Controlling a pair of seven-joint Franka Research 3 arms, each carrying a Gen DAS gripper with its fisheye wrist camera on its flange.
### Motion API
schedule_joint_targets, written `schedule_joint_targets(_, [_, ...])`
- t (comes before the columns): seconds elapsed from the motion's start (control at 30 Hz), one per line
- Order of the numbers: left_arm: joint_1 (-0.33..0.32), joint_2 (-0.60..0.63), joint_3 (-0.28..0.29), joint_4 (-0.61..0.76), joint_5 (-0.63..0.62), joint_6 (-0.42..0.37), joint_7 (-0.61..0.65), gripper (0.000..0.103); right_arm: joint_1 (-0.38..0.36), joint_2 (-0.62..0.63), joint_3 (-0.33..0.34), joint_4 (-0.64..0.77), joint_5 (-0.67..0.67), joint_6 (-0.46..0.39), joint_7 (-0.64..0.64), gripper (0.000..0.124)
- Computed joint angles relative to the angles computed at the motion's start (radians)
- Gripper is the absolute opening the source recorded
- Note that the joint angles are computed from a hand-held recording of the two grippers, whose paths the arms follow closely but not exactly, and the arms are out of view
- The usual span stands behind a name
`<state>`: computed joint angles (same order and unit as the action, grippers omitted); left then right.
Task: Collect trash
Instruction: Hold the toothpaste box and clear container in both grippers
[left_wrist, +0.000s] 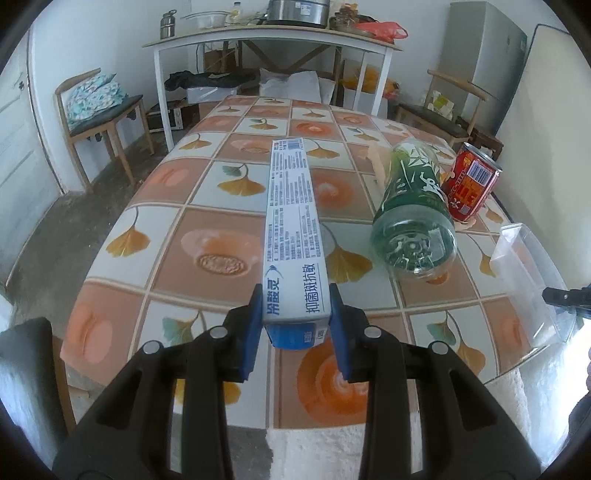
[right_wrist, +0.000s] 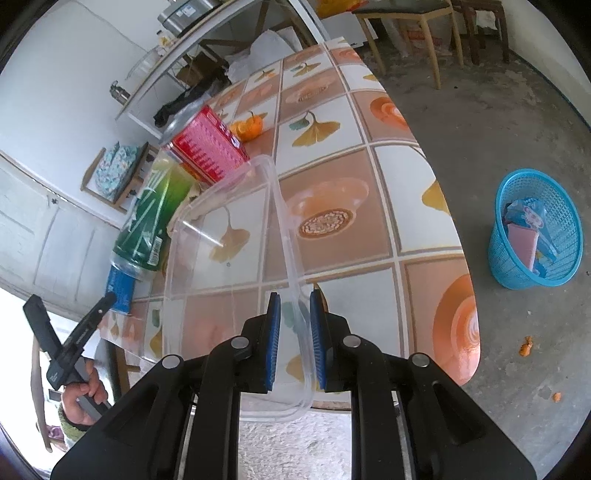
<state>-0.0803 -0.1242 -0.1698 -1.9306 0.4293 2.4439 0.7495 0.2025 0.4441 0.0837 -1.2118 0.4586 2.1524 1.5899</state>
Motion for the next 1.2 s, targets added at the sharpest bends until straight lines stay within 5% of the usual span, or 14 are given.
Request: schedule_joint_targets(1.2, [0.001, -0.029, -0.001, -0.045, -0.014, 0.044, -0.004, 0.032, 0.013, -0.004, 0.009, -0.019, 0.022, 0.023, 0.046, 0.01])
